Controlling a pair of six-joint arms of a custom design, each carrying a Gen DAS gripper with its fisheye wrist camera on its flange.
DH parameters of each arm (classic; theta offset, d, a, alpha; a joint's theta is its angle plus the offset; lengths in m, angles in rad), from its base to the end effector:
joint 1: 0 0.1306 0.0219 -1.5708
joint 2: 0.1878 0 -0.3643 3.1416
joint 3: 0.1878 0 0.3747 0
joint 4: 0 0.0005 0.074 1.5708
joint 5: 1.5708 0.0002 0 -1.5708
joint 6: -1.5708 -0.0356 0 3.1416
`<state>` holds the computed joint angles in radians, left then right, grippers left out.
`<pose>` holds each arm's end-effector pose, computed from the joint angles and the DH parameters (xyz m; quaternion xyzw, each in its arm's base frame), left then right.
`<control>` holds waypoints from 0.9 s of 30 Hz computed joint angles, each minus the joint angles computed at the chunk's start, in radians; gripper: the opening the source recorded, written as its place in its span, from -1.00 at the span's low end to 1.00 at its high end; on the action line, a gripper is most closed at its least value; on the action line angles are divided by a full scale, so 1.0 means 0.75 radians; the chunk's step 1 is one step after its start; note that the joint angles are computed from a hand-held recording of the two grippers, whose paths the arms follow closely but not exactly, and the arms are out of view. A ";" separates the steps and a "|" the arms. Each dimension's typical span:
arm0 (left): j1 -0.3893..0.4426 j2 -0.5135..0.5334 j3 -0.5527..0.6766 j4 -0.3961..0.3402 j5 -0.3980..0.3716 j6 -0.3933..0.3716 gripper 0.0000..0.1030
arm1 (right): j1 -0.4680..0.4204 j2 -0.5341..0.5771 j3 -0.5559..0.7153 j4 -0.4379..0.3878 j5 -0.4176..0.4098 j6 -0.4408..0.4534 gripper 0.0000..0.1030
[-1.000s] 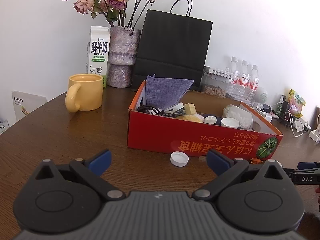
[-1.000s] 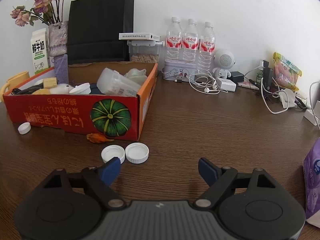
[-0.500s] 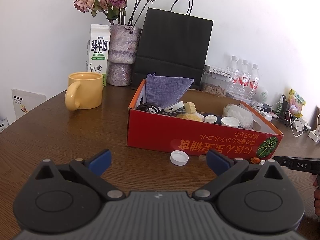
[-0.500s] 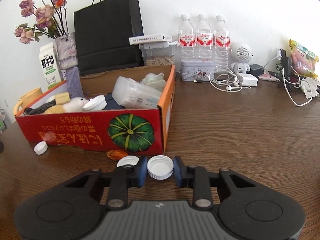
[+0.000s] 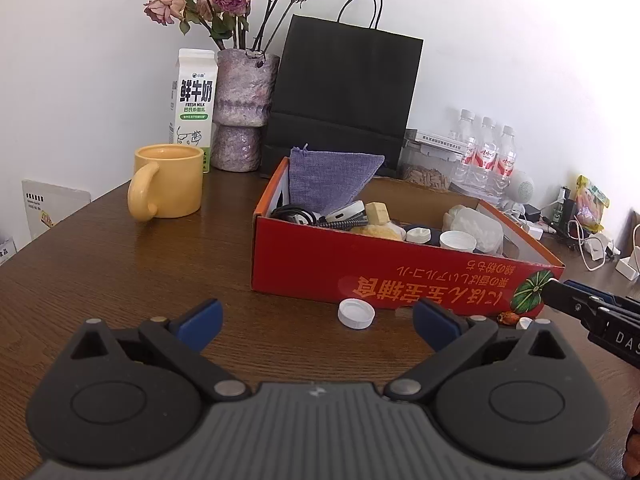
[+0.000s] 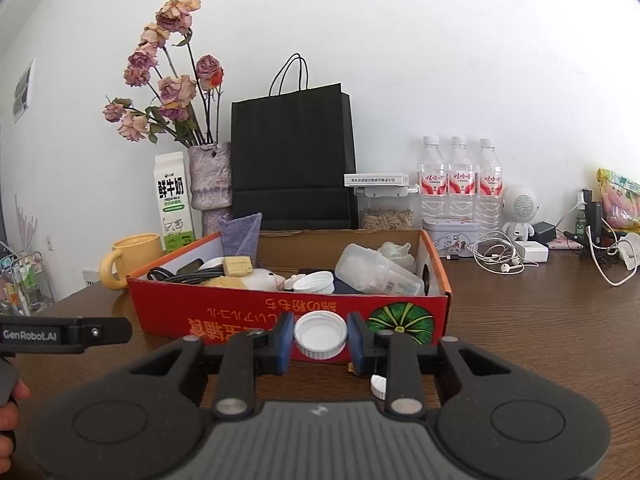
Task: Organize objects
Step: 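Grasp another white cap with the left gripper while the right holds its cap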
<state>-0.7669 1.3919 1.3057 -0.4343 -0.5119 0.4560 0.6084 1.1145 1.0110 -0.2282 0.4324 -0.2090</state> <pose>0.3642 -0.3275 0.4102 0.0042 0.8466 -0.0991 0.5229 0.3357 0.2151 0.4083 -0.0356 0.8041 0.0651 0.5898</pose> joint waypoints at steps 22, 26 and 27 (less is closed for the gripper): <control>0.014 0.228 0.281 -0.293 0.001 -0.019 1.00 | -0.019 -0.018 -0.040 0.049 0.064 -0.009 -0.47; 0.029 0.309 0.380 -0.367 0.008 -0.007 1.00 | -0.019 -0.022 -0.045 0.058 0.060 -0.008 -0.47; 0.032 0.324 0.399 -0.380 0.010 -0.003 1.00 | -0.019 -0.023 -0.045 0.059 0.060 -0.008 -0.47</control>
<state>-0.7433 1.6349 1.6050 -0.7196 -0.5047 0.4534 0.5939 1.0974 0.9774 -0.1840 0.4775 -0.2151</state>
